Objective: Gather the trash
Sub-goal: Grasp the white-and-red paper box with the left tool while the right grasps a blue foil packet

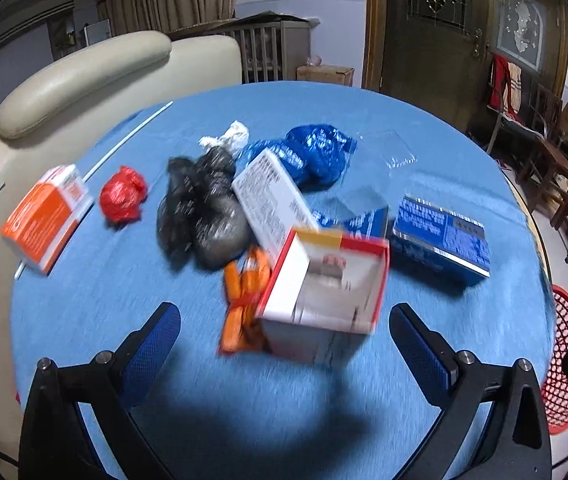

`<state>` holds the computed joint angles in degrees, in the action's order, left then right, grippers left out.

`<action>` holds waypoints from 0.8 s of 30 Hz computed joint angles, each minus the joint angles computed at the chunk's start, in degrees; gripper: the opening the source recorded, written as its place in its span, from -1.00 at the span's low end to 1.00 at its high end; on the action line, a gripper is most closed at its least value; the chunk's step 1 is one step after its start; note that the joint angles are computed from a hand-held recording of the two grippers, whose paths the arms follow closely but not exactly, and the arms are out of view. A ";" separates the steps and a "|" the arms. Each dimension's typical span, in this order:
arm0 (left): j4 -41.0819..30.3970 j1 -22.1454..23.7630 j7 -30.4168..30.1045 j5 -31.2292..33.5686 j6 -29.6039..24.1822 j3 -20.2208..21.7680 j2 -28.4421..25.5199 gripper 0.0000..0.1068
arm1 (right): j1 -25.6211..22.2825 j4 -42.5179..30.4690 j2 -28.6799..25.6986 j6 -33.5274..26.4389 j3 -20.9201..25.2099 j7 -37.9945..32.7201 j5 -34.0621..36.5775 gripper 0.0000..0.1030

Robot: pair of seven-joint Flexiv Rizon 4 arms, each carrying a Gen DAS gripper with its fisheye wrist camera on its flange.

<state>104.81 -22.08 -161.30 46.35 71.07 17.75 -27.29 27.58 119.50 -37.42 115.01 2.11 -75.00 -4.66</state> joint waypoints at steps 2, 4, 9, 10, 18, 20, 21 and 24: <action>-0.50 1.21 1.61 -0.11 1.54 -0.68 -0.73 0.24 | -0.96 -0.93 -0.65 -0.88 0.58 0.50 -0.64 1.00; 0.53 2.98 4.39 -2.79 3.95 -1.72 -0.85 -0.11 | -1.46 -1.98 -1.33 -1.91 0.85 0.91 -1.38 1.00; 3.28 -0.47 0.08 -1.42 7.23 2.92 1.16 -0.12 | -1.77 -6.48 -3.83 -4.70 1.04 0.90 -4.42 1.00; 3.65 -0.80 -0.51 -1.14 7.61 3.45 1.52 -0.12 | -2.46 -7.98 -4.53 -5.48 1.75 0.65 -5.84 1.00; 7.97 0.98 -2.36 1.68 9.65 3.70 6.57 -0.12 | -16.58 -23.35 -12.92 -17.25 18.83 -6.43 -23.81 1.00; 8.66 2.17 -2.15 1.69 10.11 3.31 7.01 -0.12 | -17.56 -27.00 -14.91 -22.04 21.83 -10.89 -25.87 1.00; 9.33 2.81 -2.15 1.42 10.41 3.16 7.39 -0.12 | -17.83 -28.93 -16.12 -24.38 23.23 -12.97 -26.43 1.00; 10.29 3.68 -2.52 1.35 10.65 3.11 7.77 -0.12 | -17.90 -34.02 -19.21 -32.48 26.39 -17.85 -26.42 0.99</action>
<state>115.10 -18.40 -163.82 47.70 81.72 20.86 -19.53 9.68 85.48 -56.63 82.53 28.50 -92.85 -31.08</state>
